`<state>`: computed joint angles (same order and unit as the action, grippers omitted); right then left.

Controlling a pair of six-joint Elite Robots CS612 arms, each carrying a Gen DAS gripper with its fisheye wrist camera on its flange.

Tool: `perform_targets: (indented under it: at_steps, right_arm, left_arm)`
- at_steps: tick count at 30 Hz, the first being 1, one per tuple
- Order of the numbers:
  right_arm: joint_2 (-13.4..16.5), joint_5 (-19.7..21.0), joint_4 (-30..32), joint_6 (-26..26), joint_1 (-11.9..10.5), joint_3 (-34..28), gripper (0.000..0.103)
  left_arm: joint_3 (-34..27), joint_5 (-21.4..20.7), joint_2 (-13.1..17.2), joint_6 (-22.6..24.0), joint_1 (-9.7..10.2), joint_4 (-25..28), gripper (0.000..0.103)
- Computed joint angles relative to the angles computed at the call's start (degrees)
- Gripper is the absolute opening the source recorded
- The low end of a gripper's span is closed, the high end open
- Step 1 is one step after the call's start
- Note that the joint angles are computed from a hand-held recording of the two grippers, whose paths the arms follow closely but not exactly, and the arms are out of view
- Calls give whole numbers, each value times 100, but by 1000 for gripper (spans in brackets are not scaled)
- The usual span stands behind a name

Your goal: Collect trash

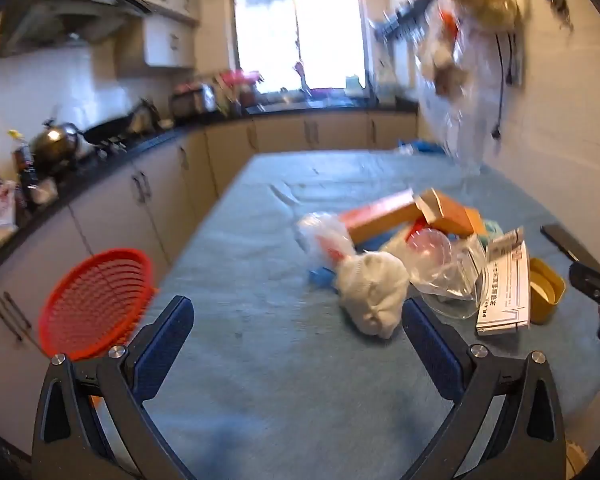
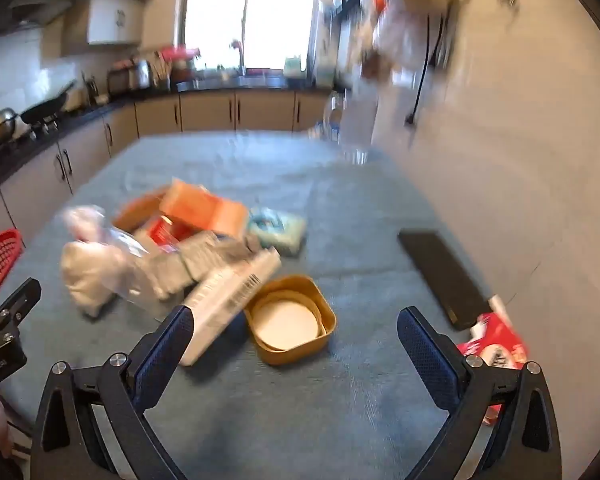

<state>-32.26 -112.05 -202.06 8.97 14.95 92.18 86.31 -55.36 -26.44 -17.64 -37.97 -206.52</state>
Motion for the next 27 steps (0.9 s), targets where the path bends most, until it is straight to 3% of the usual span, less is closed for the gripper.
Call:
perform_targets:
  at_steps: [3,7,12,19,27]
  right_arm:
    - [0,-70,-737,-179,168,183,103]
    - [9,94,-1241,-259,324,357,103]
    - [68,149,-1819,-527,446,493,103]
    - [116,66,-1737,-438,482,373,103]
    - [147,68,-1620,-375,477,322,103]
  left_arm:
    - [68,301,-104,-152,-44,93,103]
    - [631,742,-272,-393,-143,-455,103]
    - [1035,1071,-409,-654,-208,-615,103]
    - [1133,878,-403,-791,-131,-419,103]
    - [1128,854,-346,-567,-158,-515,103]
